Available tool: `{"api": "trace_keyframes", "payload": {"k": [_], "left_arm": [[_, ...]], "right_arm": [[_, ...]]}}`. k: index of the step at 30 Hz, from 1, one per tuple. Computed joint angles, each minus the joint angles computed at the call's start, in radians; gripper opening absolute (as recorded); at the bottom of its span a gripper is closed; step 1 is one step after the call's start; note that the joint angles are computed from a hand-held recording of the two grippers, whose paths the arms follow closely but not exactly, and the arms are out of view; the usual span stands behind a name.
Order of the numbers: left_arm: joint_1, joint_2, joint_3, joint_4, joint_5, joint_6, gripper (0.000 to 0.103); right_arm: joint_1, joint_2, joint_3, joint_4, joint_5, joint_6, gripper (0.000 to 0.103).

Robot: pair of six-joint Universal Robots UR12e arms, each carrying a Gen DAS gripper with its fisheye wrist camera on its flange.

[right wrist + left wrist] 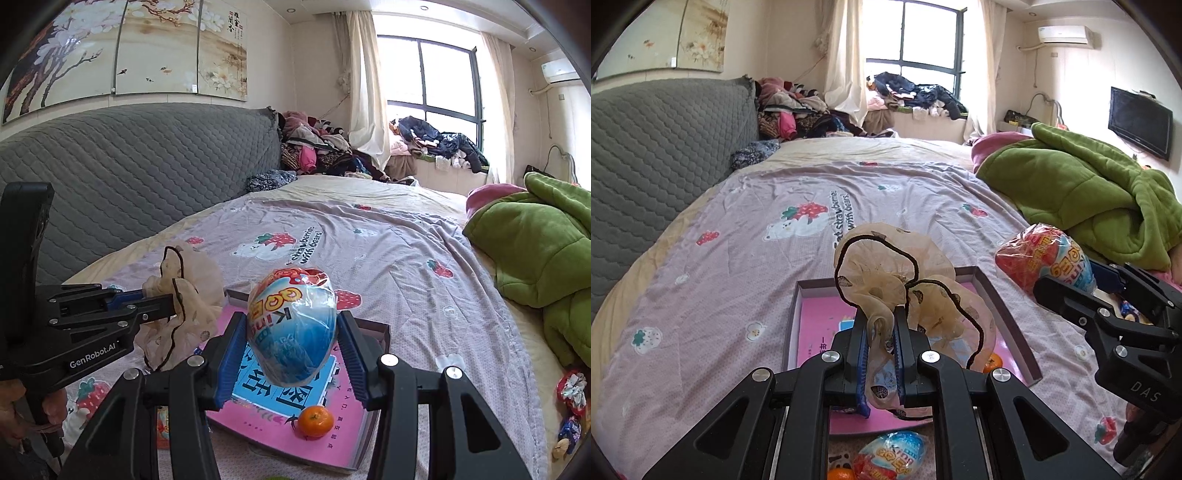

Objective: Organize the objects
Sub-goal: 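Carry the pouf and blue egg over the book in the tray with both grippers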

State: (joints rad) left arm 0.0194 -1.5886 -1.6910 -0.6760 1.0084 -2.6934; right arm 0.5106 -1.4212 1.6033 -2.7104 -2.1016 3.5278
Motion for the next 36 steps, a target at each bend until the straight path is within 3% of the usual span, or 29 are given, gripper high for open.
{"api": "trace_keyframes", "payload": {"k": [4, 12, 36], "left_arm": [[-0.007, -0.020, 0.024, -0.056, -0.003, -0.011, 0.012], [-0.019, -0.047, 0.042, -0.063, 0.010, -0.045, 0.012], [-0.051, -0.097, 0.068, -0.058, 0.072, -0.041, 0.014]], "right_arm": [[-0.012, -0.002, 0.006, 0.002, 0.008, 0.007, 0.050], [-0.020, 0.001, 0.011, -0.017, 0.013, -0.001, 0.050], [-0.053, 0.019, 0.014, -0.005, 0.052, 0.016, 0.050]]}}
